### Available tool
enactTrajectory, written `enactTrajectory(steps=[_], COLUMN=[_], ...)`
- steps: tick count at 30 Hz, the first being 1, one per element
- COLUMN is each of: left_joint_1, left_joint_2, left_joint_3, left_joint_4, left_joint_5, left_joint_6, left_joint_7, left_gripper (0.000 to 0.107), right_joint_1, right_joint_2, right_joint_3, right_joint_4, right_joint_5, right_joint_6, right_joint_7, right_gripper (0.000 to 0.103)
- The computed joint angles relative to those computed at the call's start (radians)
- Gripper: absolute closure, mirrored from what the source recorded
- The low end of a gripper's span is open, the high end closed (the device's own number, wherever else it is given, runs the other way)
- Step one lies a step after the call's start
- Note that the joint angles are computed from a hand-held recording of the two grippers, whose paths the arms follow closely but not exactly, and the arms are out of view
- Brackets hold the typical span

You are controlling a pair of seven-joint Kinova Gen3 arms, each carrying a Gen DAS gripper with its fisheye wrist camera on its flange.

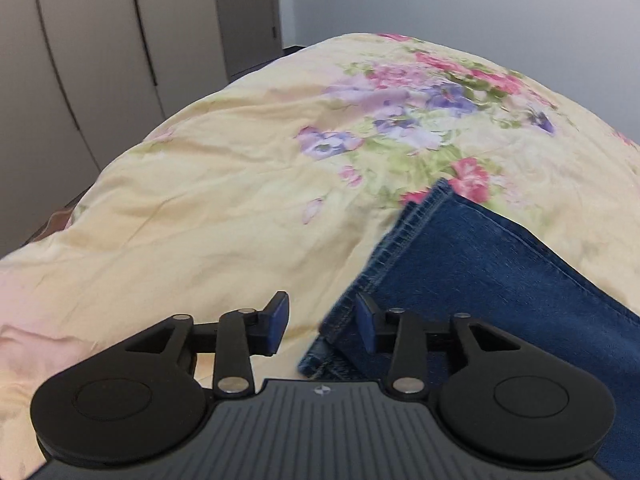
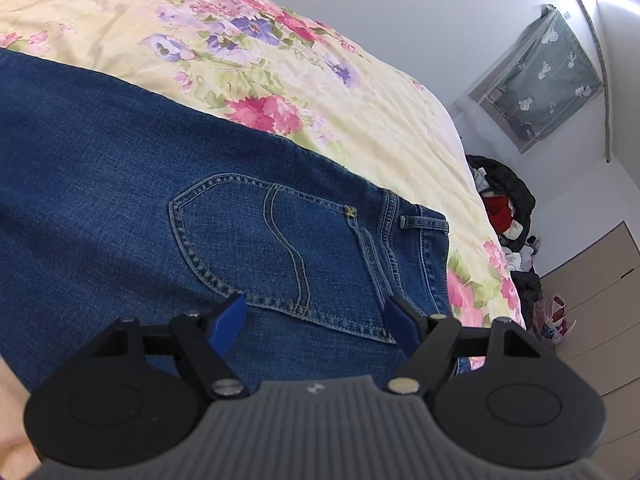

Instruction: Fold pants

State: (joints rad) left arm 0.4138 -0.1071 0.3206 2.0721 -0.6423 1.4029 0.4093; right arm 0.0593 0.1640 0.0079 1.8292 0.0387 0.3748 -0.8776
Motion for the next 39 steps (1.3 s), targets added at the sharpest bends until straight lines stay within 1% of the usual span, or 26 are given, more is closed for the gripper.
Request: enactTrajectory(steps=[1,2,3,5,7,8,10,13,15,17,19,21,22,23,25,26,27,28,29,31,32,34,36,37,39], left_joint_1=[0.015,0.012,-0.007,-0.020,-0.036,-0.047,-0.067,-0.109,-0.139,-0.176,-0.215,-0.252,-0.268,-0.283,-0.319,-0.339,-0.349,-0.347,-0.335,-0.307,-0.293,-0.271,-0.246,-0.236,-0.222], left_joint_2=[-0.037,-0.083,-0.113,-0.185,-0.233,-0.244,-0.250,-0.248,-0.254,-0.277,-0.303,-0.314,-0.314,-0.312,-0.295,-0.273,-0.251,-0.240,-0.242,-0.239,-0.234,-0.226,-0.207,-0.205,-0.204], left_joint_3=[-0.003,0.003,0.027,0.063,0.085,0.088,0.102,0.125,0.134,0.149,0.161,0.175,0.178,0.183,0.215,0.247,0.273,0.287,0.289,0.279,0.269,0.268,0.255,0.245,0.231], left_joint_4=[0.026,0.047,0.056,0.087,0.107,0.113,0.127,0.162,0.188,0.225,0.253,0.263,0.263,0.261,0.248,0.230,0.211,0.200,0.194,0.171,0.157,0.142,0.141,0.149,0.172], left_joint_5=[0.003,0.010,0.016,0.019,0.034,0.044,0.059,0.077,0.093,0.100,0.107,0.114,0.119,0.125,0.128,0.127,0.123,0.114,0.098,0.081,0.078,0.068,0.068,0.074,0.082], left_joint_6=[-0.013,-0.036,-0.045,-0.081,-0.122,-0.144,-0.180,-0.247,-0.298,-0.357,-0.406,-0.429,-0.434,-0.438,-0.426,-0.396,-0.358,-0.334,-0.320,-0.282,-0.264,-0.235,-0.221,-0.229,-0.251], left_joint_7=[0.041,0.065,0.088,0.138,0.167,0.171,0.174,0.202,0.223,0.266,0.297,0.308,0.301,0.295,0.285,0.287,0.293,0.298,0.296,0.264,0.240,0.224,0.205,0.216,0.249], left_gripper=[0.055,0.055,0.055,0.055,0.055,0.055,0.054,0.048,0.046,0.038,0.036,0.036,0.037,0.046,0.057,0.069,0.076,0.097,0.102,0.103,0.103,0.103,0.103,0.103,0.103], right_joint_1=[0.024,0.042,0.055,0.063,0.073,0.071,0.075,0.088,0.089,0.082,0.083,0.088,0.084,0.075,0.052,0.043,0.029,0.005,0.000,0.033,0.039,0.064,0.061,0.042,0.029], right_joint_2=[-0.009,-0.017,-0.024,-0.032,-0.037,-0.042,-0.054,-0.081,-0.100,-0.120,-0.130,-0.126,-0.123,-0.120,-0.109,-0.104,-0.104,-0.109,-0.114,-0.120,-0.123,-0.128,-0.121,-0.112,-0.083], right_joint_3=[-0.017,-0.028,-0.033,-0.028,-0.023,-0.017,-0.006,0.012,0.025,0.036,0.050,0.060,0.058,0.052,0.035,0.026,0.015,0.023,0.026,0.020,0.039,0.051,0.051,0.056,0.038], right_joint_4=[0.002,0.002,0.001,-0.006,-0.020,-0.026,-0.041,-0.042,-0.029,-0.001,0.022,0.038,0.050,0.065,0.096,0.109,0.127,0.140,0.144,0.126,0.108,0.079,0.059,0.054,0.050], right_joint_5=[-0.032,-0.065,-0.095,-0.142,-0.197,-0.215,-0.264,-0.349,-0.370,-0.366,-0.386,-0.427,-0.432,-0.431,-0.423,-0.416,-0.393,-0.369,-0.361,-0.395,-0.416,-0.446,-0.424,-0.389,-0.324], right_joint_6=[0.004,0.012,0.023,0.052,0.096,0.119,0.188,0.292,0.351,0.378,0.407,0.437,0.436,0.422,0.377,0.350,0.310,0.279,0.265,0.285,0.305,0.336,0.355,0.354,0.357], right_joint_7=[0.039,0.071,0.094,0.104,0.107,0.093,0.062,0.035,0.023,0.005,-0.004,0.001,0.001,-0.001,-0.014,-0.026,-0.051,-0.067,-0.069,-0.051,-0.031,0.014,0.009,-0.016,-0.082], right_gripper=[0.031,0.031,0.031,0.031,0.031,0.031,0.038,0.038,0.040,0.043,0.044,0.044,0.044,0.045,0.051,0.053,0.064,0.084,0.093,0.102,0.102,0.103,0.103,0.103,0.103])
